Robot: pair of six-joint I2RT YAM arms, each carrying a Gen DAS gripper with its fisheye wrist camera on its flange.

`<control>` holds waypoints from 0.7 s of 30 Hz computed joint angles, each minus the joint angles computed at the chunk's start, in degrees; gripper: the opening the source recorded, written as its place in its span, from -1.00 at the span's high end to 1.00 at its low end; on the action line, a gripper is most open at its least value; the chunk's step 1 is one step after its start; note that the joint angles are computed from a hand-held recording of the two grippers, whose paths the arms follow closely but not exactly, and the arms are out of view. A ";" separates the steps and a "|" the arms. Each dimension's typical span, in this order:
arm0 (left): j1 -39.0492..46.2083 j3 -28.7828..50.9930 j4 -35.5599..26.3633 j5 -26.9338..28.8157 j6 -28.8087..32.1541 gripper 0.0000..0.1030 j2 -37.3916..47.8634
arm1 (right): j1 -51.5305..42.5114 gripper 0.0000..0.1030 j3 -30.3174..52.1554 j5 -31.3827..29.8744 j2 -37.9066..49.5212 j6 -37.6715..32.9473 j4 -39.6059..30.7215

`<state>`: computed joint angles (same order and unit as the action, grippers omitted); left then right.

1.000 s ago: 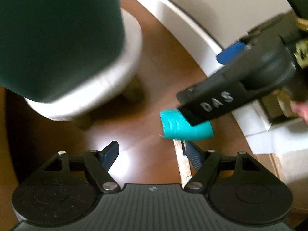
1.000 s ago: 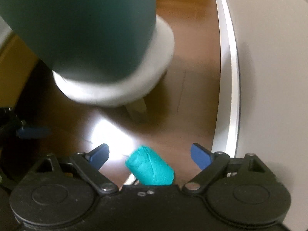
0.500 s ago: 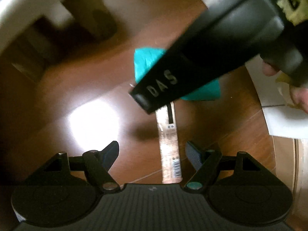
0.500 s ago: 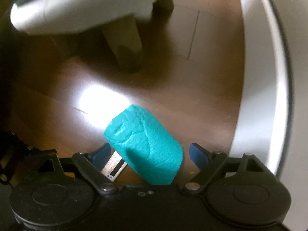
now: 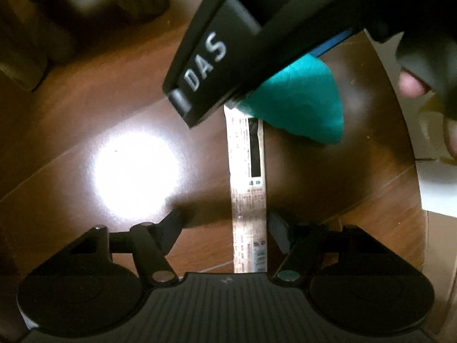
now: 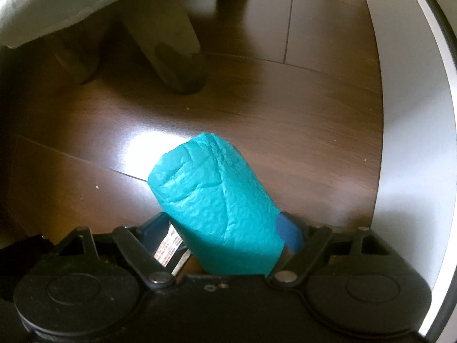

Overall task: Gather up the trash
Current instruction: 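Grasp the teal cloth with right tool while left tool grasps white paper strip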

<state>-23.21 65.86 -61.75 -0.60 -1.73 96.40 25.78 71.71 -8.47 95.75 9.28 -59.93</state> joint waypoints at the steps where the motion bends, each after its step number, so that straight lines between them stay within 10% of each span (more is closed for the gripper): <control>1: -0.22 -0.23 0.45 -0.04 -0.46 -0.29 0.16 | -0.20 -0.59 -0.31 -0.01 -0.04 -0.34 0.31; 10: -1.95 0.08 -1.57 -0.02 -2.35 0.26 -2.38 | 0.08 -0.33 -1.38 1.02 -1.47 2.17 0.64; 12: -1.89 2.45 -3.19 0.22 -2.74 0.53 -1.18 | 0.13 -0.17 -0.90 1.85 -0.58 3.53 0.55; 21: -0.50 4.32 -4.79 -1.76 -2.67 0.59 -0.43 | 0.45 0.81 0.62 4.40 0.29 5.23 -1.18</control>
